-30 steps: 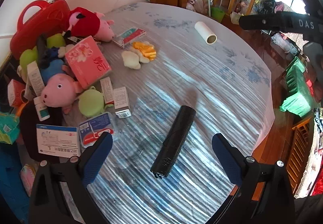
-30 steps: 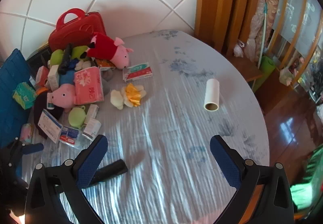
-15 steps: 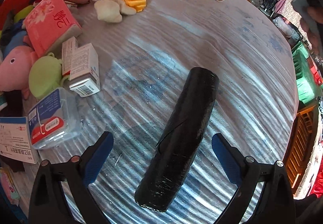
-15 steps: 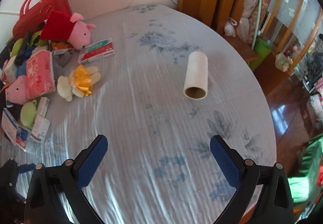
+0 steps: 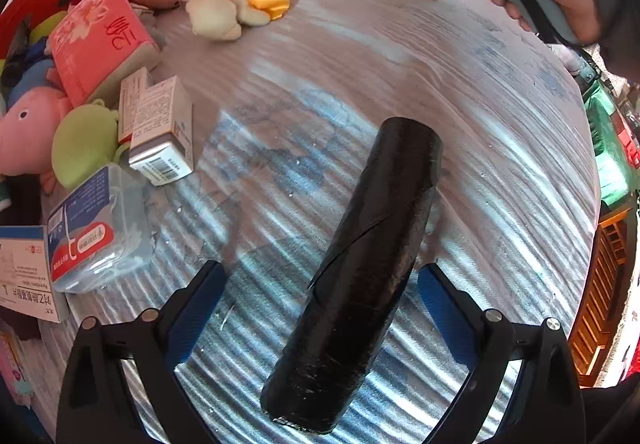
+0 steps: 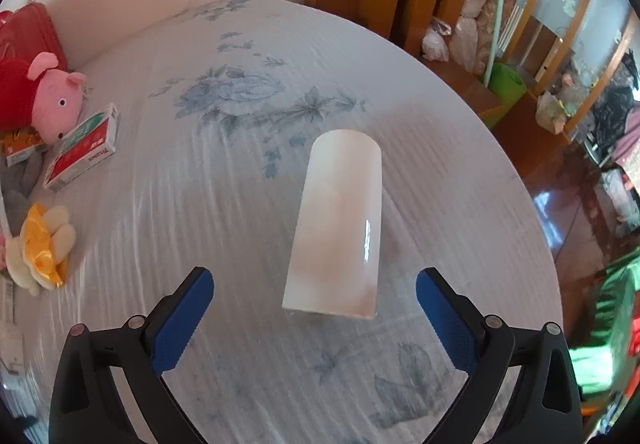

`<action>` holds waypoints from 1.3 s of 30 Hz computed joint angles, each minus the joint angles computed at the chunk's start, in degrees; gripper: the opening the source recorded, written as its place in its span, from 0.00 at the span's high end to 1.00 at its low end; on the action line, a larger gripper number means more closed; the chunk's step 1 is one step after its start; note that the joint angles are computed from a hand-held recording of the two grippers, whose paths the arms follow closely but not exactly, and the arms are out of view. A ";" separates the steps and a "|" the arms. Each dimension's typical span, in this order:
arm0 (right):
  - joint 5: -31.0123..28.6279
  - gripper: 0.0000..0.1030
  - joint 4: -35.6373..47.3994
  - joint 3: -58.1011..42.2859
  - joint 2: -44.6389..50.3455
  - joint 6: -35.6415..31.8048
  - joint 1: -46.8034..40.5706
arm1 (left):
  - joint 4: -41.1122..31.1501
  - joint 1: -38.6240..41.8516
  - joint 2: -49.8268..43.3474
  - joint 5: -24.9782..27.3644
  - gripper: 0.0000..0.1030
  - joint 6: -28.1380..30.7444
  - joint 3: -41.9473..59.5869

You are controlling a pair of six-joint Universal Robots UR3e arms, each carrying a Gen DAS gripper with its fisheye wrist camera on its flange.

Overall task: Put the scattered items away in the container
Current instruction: 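Grasp the black wrapped roll with the left tool while the right tool grasps the white paper roll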

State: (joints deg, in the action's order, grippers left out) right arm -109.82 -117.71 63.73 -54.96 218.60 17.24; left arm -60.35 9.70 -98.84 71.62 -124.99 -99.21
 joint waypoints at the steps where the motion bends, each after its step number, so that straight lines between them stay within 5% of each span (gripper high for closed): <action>1: 0.64 0.00 0.28 -0.61 0.56 -0.26 -0.76 | 0.12 0.25 0.26 -0.68 0.08 0.67 -0.37; 5: 2.57 0.00 2.66 -4.42 3.29 -1.88 -2.76 | -0.54 0.70 0.86 -2.25 0.21 1.99 -0.33; 10: 3.57 0.00 4.99 -7.77 5.60 -3.09 -3.53 | -4.30 1.10 0.29 -3.36 0.59 2.98 2.70; 12: 3.69 0.01 5.43 -8.19 6.01 -3.29 -3.60 | -5.63 1.25 -0.29 -3.62 0.63 3.30 3.87; 15: 4.64 0.05 4.97 -7.41 5.58 -3.35 -3.93 | -6.54 0.38 -0.91 -3.33 0.64 2.72 4.88; 18: 5.66 0.19 3.91 -7.07 5.19 -3.98 -3.79 | -6.87 -0.19 -1.29 -3.04 0.65 2.07 5.43; 20: 5.36 0.42 4.97 -9.61 6.23 -4.57 -3.06 | -6.99 -0.28 -1.29 -2.96 0.65 1.72 5.53; 22: 5.72 0.56 6.23 -11.91 7.14 -4.88 -2.56 | -6.96 -0.11 -0.73 -2.91 0.66 1.75 4.97; 39: 7.59 0.57 5.79 -2.99 -0.49 -2.98 0.48 | -7.84 0.64 3.19 -2.49 0.67 1.58 2.29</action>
State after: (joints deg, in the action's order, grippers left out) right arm -102.23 -111.92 60.74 -55.45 215.62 17.72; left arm -68.20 10.34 -95.66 69.13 -123.40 -96.93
